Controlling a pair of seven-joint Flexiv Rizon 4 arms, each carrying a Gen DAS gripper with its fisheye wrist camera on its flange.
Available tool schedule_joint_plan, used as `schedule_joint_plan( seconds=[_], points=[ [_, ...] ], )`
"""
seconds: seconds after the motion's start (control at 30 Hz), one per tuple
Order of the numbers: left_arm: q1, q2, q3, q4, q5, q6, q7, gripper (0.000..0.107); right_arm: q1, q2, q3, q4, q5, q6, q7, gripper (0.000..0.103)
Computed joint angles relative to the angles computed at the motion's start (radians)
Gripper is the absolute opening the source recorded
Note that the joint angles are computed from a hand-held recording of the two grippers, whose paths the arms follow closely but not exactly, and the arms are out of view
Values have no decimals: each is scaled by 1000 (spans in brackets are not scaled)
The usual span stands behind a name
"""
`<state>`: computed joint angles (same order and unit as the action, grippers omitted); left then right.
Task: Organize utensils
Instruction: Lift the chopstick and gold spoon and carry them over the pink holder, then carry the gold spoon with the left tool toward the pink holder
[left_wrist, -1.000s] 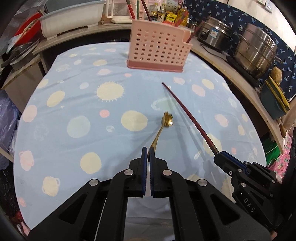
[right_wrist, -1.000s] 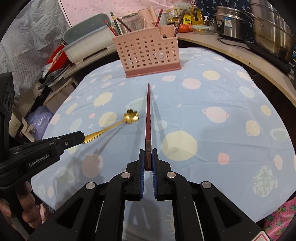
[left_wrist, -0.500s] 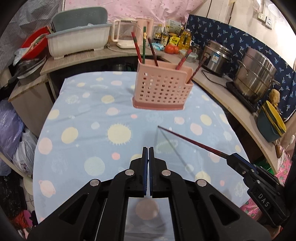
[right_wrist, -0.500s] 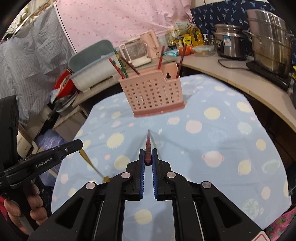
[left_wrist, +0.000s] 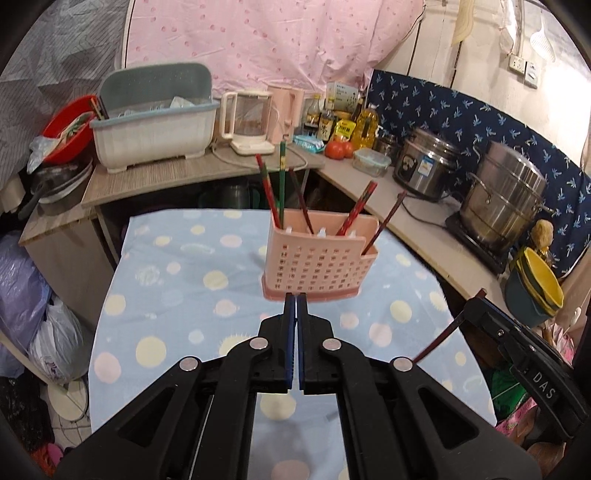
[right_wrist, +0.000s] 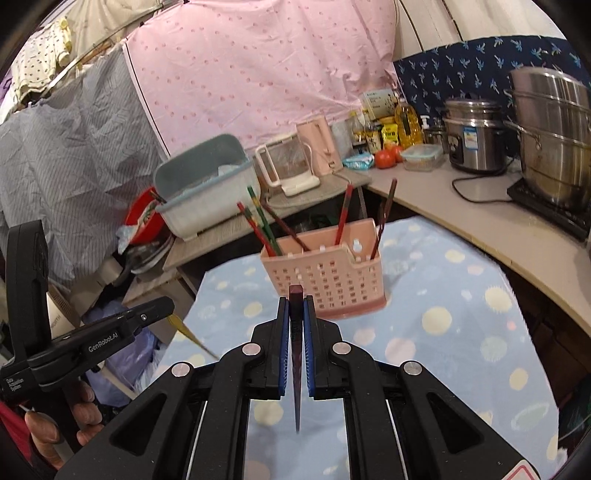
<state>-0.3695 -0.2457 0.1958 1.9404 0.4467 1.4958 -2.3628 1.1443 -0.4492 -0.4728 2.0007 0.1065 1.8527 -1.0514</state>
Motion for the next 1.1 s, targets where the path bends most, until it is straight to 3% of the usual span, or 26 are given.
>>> schedule_joint_plan(
  seconds=[0.2, 0.63, 0.87, 1.1],
  points=[
    [21, -21, -7, -89, -23, -13, 37, 1, -25, -30, -26, -101, -30, -22, 13, 7],
    [36, -90, 15, -285, -80, -27, 108, 1, -167, -144, -3, -383, -155, -83, 135, 7],
    [96, -101, -33, -166, -198, 10, 201, 1, -178, -137, 34, -312, -174, -48, 148, 7],
    [111, -125, -20, 8, -301, 15, 234, 1, -166, -107, 81, -180, -112, -20, 128, 7]
  ],
)
